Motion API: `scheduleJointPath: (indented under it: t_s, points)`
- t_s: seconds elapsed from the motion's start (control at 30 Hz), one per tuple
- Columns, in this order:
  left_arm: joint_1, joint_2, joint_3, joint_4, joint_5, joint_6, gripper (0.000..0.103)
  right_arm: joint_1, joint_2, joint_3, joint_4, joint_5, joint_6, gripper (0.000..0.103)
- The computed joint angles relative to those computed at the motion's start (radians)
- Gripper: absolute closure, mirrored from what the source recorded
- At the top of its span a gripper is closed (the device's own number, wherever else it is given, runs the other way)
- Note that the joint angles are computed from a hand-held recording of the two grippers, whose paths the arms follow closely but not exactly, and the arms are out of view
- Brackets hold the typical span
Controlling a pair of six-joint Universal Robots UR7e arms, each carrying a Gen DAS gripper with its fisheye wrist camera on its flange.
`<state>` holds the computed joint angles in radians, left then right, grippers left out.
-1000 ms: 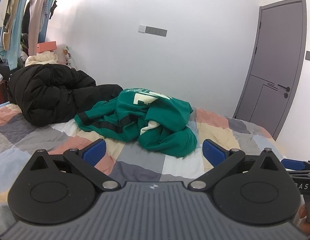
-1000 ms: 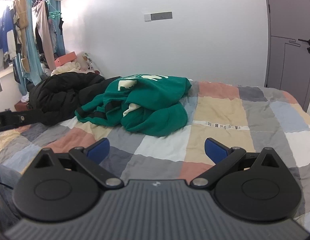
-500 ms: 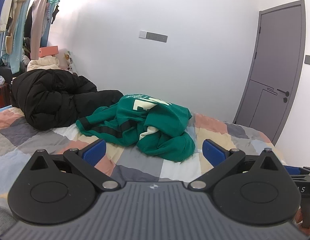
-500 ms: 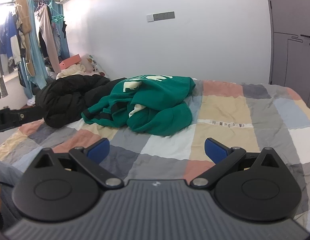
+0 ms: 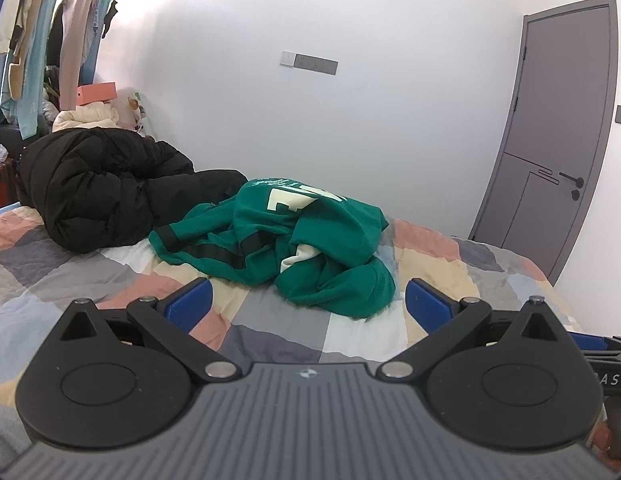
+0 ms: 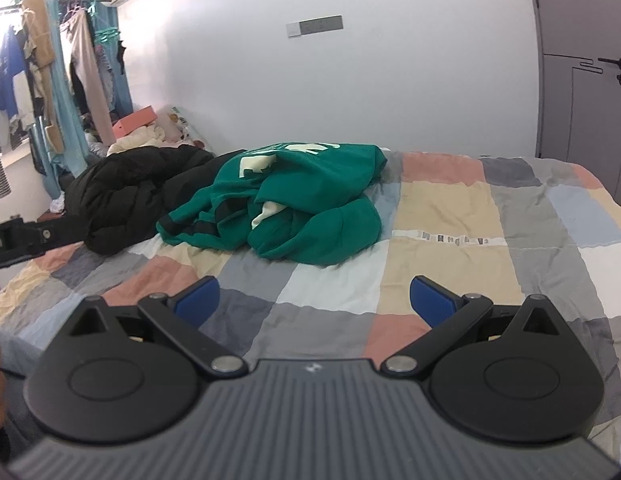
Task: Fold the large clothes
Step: 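Reach both tools into the green hoodie and close on its fabric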
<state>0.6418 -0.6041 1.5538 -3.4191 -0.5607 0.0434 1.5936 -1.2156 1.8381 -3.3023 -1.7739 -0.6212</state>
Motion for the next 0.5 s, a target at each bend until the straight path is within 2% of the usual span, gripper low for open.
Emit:
scheduleJointPath:
  t_s: [0.17, 0.3, 0.4, 0.5]
  points:
    - [0.033, 0.021, -0.083, 0.033, -0.019, 0.035, 0.000, 0.010, 0.047, -0.071, 0.022, -0.005, 0.010, 0.000]
    - [0.073, 0.028, -0.164, 0.083, -0.095, 0.019, 0.000, 0.023, 0.110, -0.150, 0.030, -0.003, -0.018, 0.000]
    - [0.102, 0.069, -0.270, 0.129, -0.098, 0.035, 0.000, 0.031, 0.167, -0.230, 0.060, -0.007, -0.016, 0.000]
    - [0.138, 0.123, -0.402, 0.188, -0.106, 0.047, 0.000, 0.023, 0.226, -0.330, 0.138, 0.037, 0.026, 0.000]
